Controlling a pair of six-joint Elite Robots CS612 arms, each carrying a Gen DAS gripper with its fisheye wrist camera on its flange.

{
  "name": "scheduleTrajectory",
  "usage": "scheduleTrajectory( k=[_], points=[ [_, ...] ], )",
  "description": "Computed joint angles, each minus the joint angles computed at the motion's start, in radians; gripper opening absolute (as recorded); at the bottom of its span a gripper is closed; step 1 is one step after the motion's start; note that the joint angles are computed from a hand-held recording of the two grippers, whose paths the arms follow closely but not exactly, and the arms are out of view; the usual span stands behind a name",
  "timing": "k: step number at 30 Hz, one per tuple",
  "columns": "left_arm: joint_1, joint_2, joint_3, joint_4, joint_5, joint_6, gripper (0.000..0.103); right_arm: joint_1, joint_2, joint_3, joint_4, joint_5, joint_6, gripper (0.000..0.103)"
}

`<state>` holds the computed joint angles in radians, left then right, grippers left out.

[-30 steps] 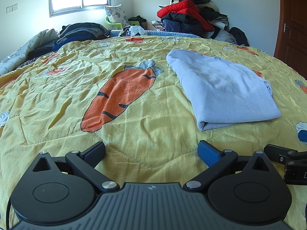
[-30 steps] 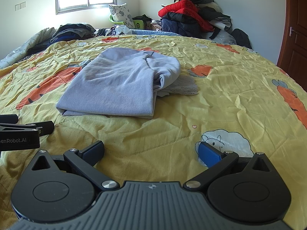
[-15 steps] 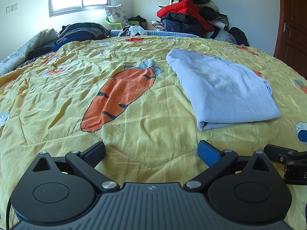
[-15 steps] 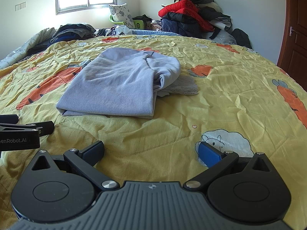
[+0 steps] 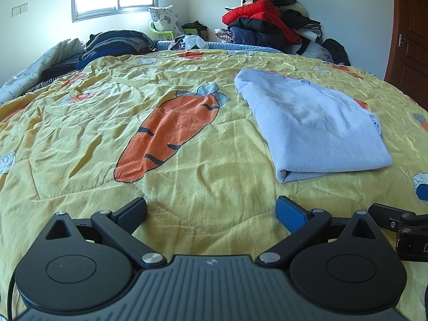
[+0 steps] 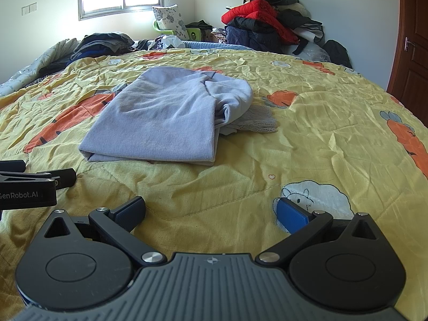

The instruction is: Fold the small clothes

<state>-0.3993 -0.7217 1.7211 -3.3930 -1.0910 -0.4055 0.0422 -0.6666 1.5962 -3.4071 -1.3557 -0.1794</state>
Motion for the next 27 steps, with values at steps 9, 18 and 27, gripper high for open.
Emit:
scheduleTrajectory(
  k=[9,18,27],
  points=[
    [-0.005,0.0,0.0,0.007,0.016,-0.013,0.103,0.002,0.002,-0.002,-0.001,0.003,-0.001,0.103],
    [-0.005,0.0,0.0,0.007,0.016,-0.013,0.103,0.001,0.001,0.0,-0.002,0.004,-0.001,0.103],
    [-0.005,0.0,0.0,0.007,0.014,-0.012,0.103,0.001,0.002,-0.001,-0.001,0.004,-0.002,0.103]
  ],
)
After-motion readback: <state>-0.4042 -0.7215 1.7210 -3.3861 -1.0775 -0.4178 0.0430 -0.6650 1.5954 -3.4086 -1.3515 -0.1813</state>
